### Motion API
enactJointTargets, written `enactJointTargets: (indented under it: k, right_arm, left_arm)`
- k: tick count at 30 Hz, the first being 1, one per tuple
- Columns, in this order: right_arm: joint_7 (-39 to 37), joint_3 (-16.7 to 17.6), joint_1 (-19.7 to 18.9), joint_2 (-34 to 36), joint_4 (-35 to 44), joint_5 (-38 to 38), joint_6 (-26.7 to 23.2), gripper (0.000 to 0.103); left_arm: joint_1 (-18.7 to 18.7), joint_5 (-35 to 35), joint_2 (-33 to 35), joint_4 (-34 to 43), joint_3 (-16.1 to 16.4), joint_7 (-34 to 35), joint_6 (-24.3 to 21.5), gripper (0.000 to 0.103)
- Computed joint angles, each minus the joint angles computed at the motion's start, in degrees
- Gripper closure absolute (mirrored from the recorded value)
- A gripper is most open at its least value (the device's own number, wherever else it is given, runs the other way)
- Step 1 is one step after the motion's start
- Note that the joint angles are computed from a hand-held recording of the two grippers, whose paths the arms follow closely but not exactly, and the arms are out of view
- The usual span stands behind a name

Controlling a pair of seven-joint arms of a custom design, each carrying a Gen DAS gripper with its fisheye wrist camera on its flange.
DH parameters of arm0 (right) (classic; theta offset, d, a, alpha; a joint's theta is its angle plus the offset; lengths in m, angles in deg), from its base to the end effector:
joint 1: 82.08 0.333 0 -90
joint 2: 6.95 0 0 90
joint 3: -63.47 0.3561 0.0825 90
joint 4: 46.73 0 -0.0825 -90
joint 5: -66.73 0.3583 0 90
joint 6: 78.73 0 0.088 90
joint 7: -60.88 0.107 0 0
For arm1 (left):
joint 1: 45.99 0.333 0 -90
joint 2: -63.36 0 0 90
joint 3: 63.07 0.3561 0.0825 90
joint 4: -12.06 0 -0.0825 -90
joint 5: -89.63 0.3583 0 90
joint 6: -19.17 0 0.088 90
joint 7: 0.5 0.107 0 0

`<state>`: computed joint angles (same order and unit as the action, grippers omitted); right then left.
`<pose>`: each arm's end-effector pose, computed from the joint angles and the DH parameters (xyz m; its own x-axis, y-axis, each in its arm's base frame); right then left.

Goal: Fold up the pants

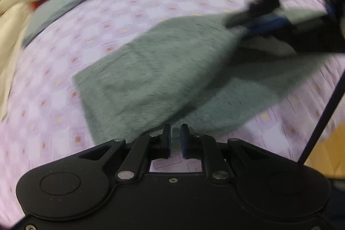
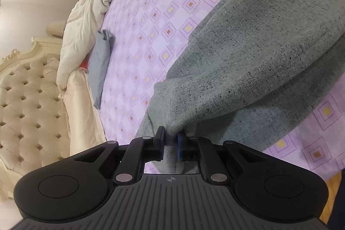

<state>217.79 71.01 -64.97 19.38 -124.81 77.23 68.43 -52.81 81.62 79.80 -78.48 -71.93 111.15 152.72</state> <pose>0.6800 0.2815 0.5891 -0.5461 -0.4654 -0.6966 -0.6157 0.7868 -0.0430 0.6507 -0.1700 0.5713 -0.5337 -0.8456 0.0020 -0.7454 0.4694 -0.4733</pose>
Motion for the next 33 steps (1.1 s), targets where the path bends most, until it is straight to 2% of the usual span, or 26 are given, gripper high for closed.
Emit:
enactJointTargets:
  k: [2, 6, 11, 13, 16, 19, 23, 24, 25, 26, 27, 30, 33]
  right_arm:
    - [-0.4, 0.1, -0.1, 0.0, 0.3, 0.1, -0.3, 0.092]
    - [-2.0, 0.5, -0.4, 0.1, 0.6, 0.5, -0.5, 0.092]
    - [-3.3, 0.5, -0.5, 0.5, 1.5, 0.9, -1.3, 0.092]
    - [-3.7, 0.6, -0.5, 0.5, 1.5, 1.0, -1.6, 0.092]
    - [-4.5, 0.6, -0.6, 0.4, 1.5, 1.1, -1.8, 0.092]
    - [-5.0, 0.6, -0.6, 0.3, 1.2, 1.2, -1.9, 0.092]
    - [-5.2, 0.5, -0.5, 0.0, 0.6, 1.5, -2.0, 0.092]
    - [-5.1, 0.5, -0.5, 0.0, 0.5, 1.5, -2.0, 0.092]
    - [-5.1, 0.4, -0.4, -0.1, 0.4, 1.4, -2.1, 0.092]
    - [-5.3, 0.4, -0.3, -0.1, 0.3, 1.3, -2.0, 0.092]
    - [-5.4, 0.3, -0.3, -0.2, 0.3, 1.0, -2.1, 0.092]
    - [-6.0, -0.1, -0.1, -0.5, 0.6, -0.1, -2.6, 0.092]
    - [-7.7, -0.2, 0.0, -0.8, 1.5, -1.3, -3.8, 0.092]
  left_arm:
    - [-0.1, -0.3, 0.3, 1.3, 0.9, -5.1, -1.9, 0.083]
    - [1.6, -3.1, 3.3, 7.0, 1.5, -12.7, -9.8, 0.083]
    - [3.4, -4.4, 3.8, 7.2, 2.1, -18.1, -8.6, 0.082]
    - [3.5, -3.9, 4.8, 8.1, 2.5, -20.5, -7.8, 0.069]
    - [4.6, -5.1, 6.9, 10.3, 1.9, -21.0, -8.8, 0.068]
    - [5.7, -7.5, 9.9, 14.4, 0.8, -20.7, -12.8, 0.068]
    - [5.4, -7.3, 14.2, 20.8, 0.7, -22.4, -18.4, 0.068]
    - [5.6, -7.7, 15.1, 22.3, 0.7, -23.6, -19.9, 0.07]
    - [5.9, -8.2, 15.5, 22.8, 0.5, -24.1, -19.9, 0.077]
    - [6.2, -9.0, 14.7, 21.2, 0.5, -24.1, -18.1, 0.093]
    - [6.7, -10.6, 13.5, 19.4, 0.4, -24.5, -15.9, 0.097]
    - [8.1, -12.7, 12.5, 20.6, 0.2, -26.4, -15.7, 0.097]
    - [9.4, -13.3, 10.4, 21.5, 0.3, -25.2, -14.3, 0.098]
